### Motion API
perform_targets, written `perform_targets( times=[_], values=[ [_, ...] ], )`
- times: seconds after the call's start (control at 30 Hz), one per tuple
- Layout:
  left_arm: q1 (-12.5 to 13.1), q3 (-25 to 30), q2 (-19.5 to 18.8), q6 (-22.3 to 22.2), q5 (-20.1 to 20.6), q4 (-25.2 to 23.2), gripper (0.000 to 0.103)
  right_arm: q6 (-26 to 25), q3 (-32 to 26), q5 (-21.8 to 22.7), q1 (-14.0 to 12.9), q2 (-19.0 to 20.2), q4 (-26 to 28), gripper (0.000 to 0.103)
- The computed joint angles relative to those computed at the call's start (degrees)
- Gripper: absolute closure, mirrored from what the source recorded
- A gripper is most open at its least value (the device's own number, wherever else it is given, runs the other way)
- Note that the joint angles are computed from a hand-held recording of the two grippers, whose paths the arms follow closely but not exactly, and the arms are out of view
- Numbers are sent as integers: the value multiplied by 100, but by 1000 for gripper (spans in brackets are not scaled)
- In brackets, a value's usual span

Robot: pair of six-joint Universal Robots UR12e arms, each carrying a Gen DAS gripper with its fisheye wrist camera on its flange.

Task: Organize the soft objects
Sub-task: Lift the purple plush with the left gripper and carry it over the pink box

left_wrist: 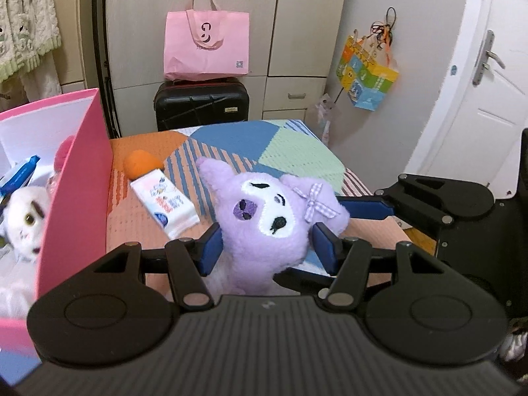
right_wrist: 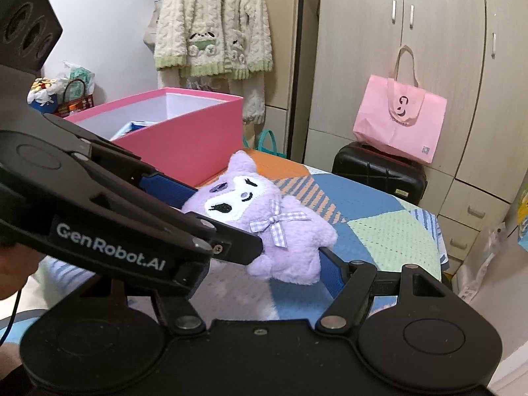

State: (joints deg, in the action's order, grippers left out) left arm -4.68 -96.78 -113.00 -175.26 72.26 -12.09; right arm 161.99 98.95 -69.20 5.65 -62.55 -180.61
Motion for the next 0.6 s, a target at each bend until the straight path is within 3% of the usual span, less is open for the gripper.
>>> perform_targets(
  times=[0.6],
  values=[
    [222,-1005,912,315,-95,12,46,-300,825,-462,403,-700,-262,27]
  ],
)
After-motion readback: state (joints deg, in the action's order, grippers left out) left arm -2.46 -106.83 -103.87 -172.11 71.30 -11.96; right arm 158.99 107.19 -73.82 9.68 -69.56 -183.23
